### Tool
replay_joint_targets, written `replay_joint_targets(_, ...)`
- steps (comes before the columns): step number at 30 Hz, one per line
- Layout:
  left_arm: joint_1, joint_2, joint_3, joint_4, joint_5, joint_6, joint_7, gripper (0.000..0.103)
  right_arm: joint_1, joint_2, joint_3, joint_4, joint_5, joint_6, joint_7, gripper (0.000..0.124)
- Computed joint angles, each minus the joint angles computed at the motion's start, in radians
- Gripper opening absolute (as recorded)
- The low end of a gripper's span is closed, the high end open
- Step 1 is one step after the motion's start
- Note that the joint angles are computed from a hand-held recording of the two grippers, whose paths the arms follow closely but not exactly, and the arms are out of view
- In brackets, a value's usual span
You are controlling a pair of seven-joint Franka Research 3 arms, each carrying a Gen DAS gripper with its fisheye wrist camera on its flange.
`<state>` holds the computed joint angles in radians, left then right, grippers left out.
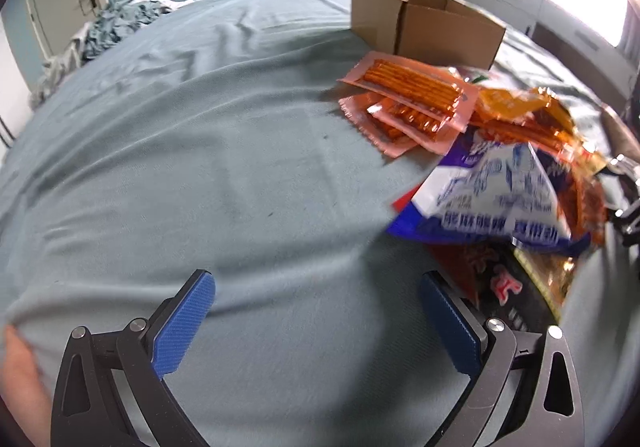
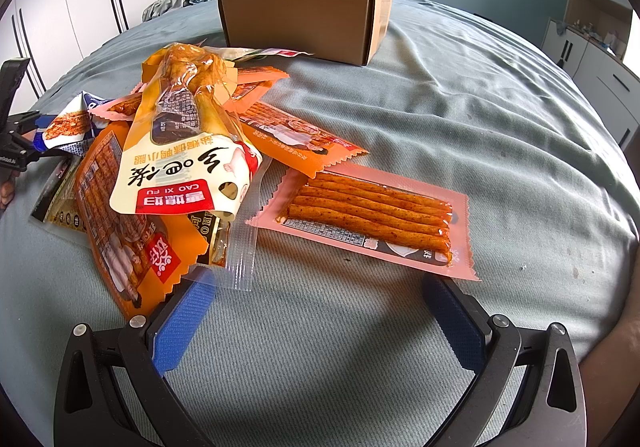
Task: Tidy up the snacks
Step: 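Move both tools over the pile of snack packets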
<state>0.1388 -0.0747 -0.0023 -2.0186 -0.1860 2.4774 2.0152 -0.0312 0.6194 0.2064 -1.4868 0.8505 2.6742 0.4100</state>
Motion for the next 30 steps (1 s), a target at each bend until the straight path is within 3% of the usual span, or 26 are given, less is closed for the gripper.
replay_joint_targets(2, 0.010, -0.031, -0.014, -0.007, 0.134, -0.023, -0.100, 0.103, 0.000, 0.000, 0.000, 0.001, 0.000, 0.000, 0.000, 0.103)
replay_joint_targets(4, 0.011, -0.066, -0.014, -0.003, 0.190, -0.051, -0.148, 0.103, 0.001, 0.000, -0.001, 0.001, -0.002, 0.001, 0.002, 0.103)
replay_joint_targets(11, -0.029, -0.110, 0.026, 0.158, 0.065, -0.208, -0.045, 0.103, -0.002, 0.000, 0.001, -0.001, -0.001, 0.003, -0.003, 0.103)
replay_joint_targets(16, -0.034, -0.063, 0.022, 0.325, 0.016, -0.336, -0.041, 0.103, 0.008, -0.001, -0.012, 0.002, -0.018, -0.007, 0.019, 0.103)
replay_joint_targets(18, -0.033, -0.053, 0.016, 0.341, 0.000, -0.303, -0.040, 0.103, 0.038, -0.021, -0.075, 0.017, -0.126, -0.115, 0.131, 0.103)
replay_joint_targets(20, -0.035, -0.060, 0.005, 0.316, -0.003, -0.180, -0.046, 0.103, 0.042, -0.040, -0.104, 0.034, -0.226, -0.224, 0.134, 0.103)
replay_joint_targets(23, -0.038, -0.060, -0.017, 0.301, 0.074, -0.059, -0.089, 0.103, 0.039, -0.095, -0.133, -0.004, -0.283, -0.226, 0.131, 0.103)
replay_joint_targets(27, -0.049, -0.024, -0.024, 0.368, 0.105, -0.122, -0.107, 0.103, 0.049, -0.189, -0.177, -0.007, -0.322, -0.198, 0.278, 0.103)
replay_joint_targets(30, -0.061, -0.035, -0.028, 0.363, 0.090, -0.141, -0.078, 0.103, 0.091, -0.245, -0.223, 0.052, -0.436, -0.272, 0.489, 0.103)
